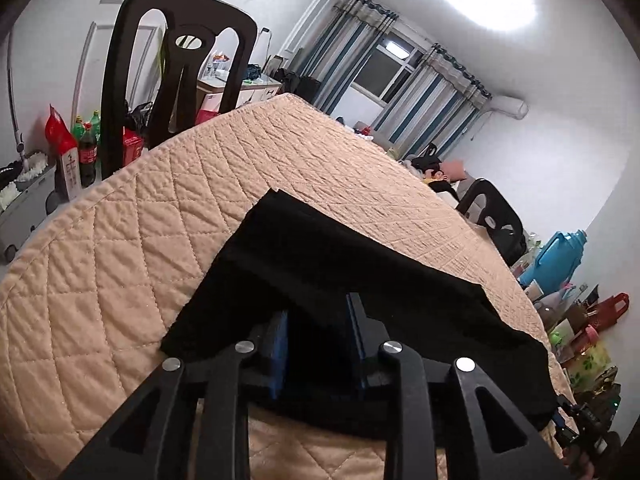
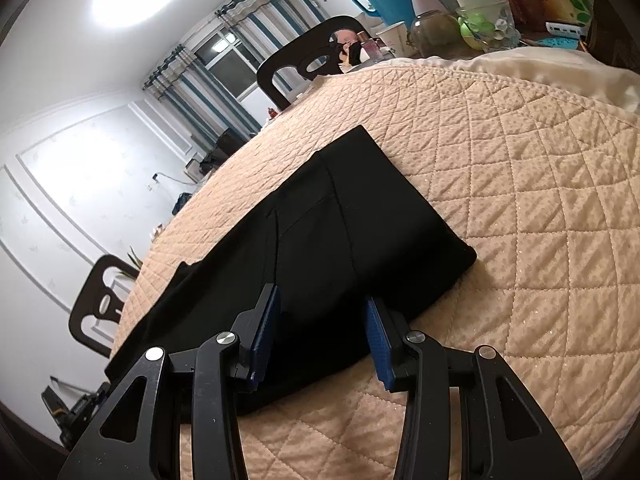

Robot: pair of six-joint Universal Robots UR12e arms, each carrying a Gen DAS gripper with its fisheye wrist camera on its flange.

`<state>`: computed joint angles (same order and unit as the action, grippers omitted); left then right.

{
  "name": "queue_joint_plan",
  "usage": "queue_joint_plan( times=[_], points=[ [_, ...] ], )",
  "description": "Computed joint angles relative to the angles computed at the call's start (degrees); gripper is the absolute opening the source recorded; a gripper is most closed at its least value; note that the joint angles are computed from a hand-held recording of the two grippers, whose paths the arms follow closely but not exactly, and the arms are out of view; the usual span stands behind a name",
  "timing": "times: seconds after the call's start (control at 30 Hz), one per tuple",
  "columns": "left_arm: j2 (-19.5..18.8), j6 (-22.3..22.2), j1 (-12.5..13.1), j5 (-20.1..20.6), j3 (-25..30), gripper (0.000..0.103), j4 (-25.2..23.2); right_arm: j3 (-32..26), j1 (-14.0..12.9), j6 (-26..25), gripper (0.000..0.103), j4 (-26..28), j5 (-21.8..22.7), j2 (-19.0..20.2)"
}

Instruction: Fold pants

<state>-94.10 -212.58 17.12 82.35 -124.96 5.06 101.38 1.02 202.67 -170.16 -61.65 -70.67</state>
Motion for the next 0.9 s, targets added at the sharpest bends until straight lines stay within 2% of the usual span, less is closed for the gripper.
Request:
queue_joint_plan(
  times=[0.17,0.2,0.23,0.37,0.43,0.5,0.57,0.67,0.73,0.83,0.9],
  points=[
    [-0.2,-0.2,0.0,0.2,0.9,0.027,-1.9,0.6,-0.6,2.9,0.043,-2.5,1.2,0.1],
    [-0.2,0.1,-0.2,0.7,1.0,0.023,-1.9,0.6,-0.7,3.3,0.043,-2.5,1.4,0.1],
    [-0.2,0.7,-0.5,1.3,1.2,0.014,-2.1,0.7,-0.8,3.9,0.043,-3.0,1.5,0.1],
    [-0.2,2.5,-1.1,2.4,1.8,0.007,-2.0,0.6,-0.7,4.4,0.043,-3.5,1.1,0.2],
    [-0.2,2.9,-1.0,2.4,1.9,0.007,-1.6,0.4,-0.7,5.3,0.043,-3.8,0.4,0.3],
    [-0.3,3.1,-1.0,2.4,2.0,0.006,-1.4,-0.1,-0.3,5.9,0.043,-3.2,-2.5,0.4],
    [-0.4,3.5,-1.0,2.3,2.1,0.006,-1.4,-0.4,-0.2,6.3,0.042,-3.0,-3.6,0.4],
    [-0.4,3.8,-0.9,2.1,2.2,0.005,-1.5,-0.8,0.1,5.2,0.022,-1.5,-6.3,0.2],
    [-0.1,3.6,-0.8,2.1,2.1,0.005,-1.6,-0.7,-0.4,5.1,0.018,-1.5,-4.8,0.2],
    [1.3,1.4,0.1,-0.3,1.1,0.005,-0.8,0.3,-1.2,5.9,0.009,-3.7,-2.3,-0.7],
    [2.4,1.1,0.2,-0.6,0.4,0.005,-0.3,0.8,-1.5,5.0,0.009,-4.5,-1.4,-1.7]
  ],
)
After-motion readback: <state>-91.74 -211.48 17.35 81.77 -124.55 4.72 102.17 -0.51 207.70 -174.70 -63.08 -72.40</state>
